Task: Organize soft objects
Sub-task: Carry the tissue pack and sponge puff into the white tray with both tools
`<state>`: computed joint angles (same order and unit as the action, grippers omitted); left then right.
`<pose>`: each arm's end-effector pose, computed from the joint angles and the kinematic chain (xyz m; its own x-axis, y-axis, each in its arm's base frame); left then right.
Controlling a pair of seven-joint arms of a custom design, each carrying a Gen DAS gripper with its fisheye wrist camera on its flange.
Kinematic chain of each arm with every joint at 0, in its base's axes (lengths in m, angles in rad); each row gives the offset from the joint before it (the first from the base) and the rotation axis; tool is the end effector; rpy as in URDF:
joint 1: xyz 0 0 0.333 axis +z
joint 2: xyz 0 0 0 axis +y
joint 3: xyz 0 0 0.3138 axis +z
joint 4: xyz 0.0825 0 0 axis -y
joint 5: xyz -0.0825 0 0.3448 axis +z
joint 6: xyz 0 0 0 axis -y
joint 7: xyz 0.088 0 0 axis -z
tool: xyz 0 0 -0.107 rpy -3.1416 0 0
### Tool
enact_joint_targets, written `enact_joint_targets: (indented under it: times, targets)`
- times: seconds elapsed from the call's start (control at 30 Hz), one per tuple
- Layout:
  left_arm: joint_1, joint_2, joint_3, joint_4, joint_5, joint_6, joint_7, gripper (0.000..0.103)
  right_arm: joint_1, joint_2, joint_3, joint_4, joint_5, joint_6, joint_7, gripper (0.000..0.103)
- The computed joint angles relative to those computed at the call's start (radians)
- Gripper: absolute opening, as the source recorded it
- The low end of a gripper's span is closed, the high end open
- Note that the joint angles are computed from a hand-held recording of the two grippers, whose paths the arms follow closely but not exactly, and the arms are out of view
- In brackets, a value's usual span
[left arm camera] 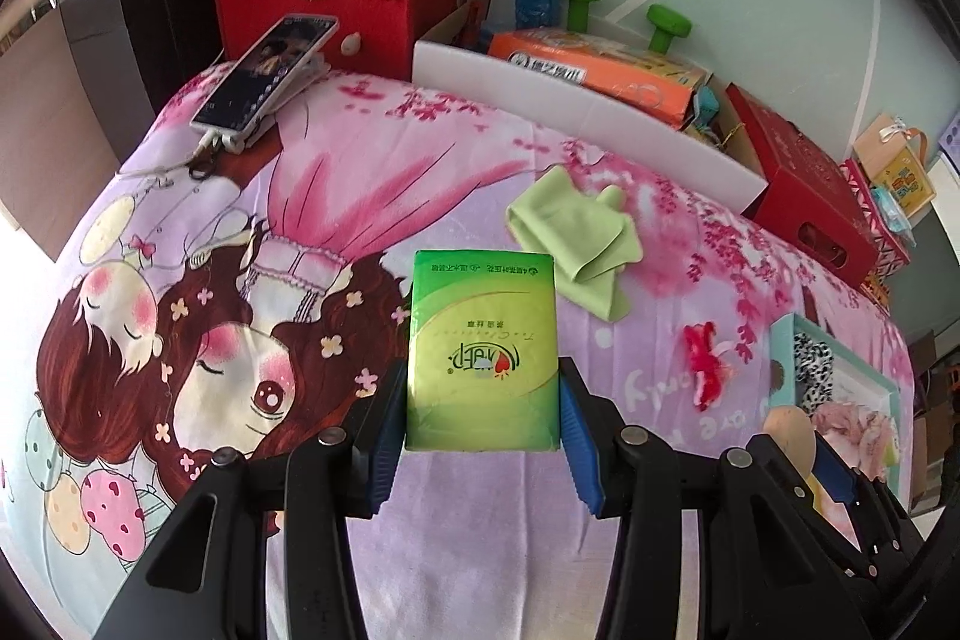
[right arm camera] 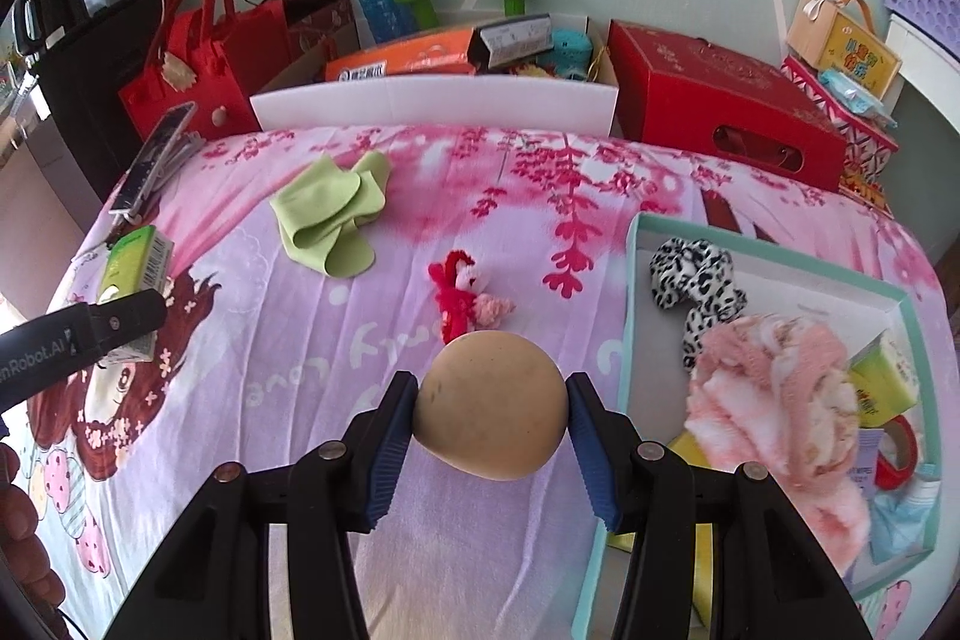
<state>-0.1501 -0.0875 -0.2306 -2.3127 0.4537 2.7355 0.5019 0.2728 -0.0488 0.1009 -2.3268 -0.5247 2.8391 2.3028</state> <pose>0.4623 -0.2054 0.4534 0.2530 -0.9507 0.1792 -0.7995 -0.3098 -0.5147 0.4648 0.2108 0.4398 0.1021 -0.9948 -0.0023 -0.8115 -0.0819 -0.5786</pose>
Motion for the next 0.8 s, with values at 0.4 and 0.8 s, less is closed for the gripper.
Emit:
enact_joint_targets:
  times: [0.4, 0.8]
  targets:
    - [-0.041, -0.006, -0.045, 0.078, 0.090, 0.015, -0.011, 0.048, -0.098, -0.176, 0.033, -0.090, -0.070, 0.043, 0.086, 0.053]
    - [-0.166, 0.093, -0.073, 0.220, 0.104, 0.018, 0.092, 0.048, -0.238, -0.314, 0.019, -0.203, 0.036, 0.001, 0.044, 0.053]
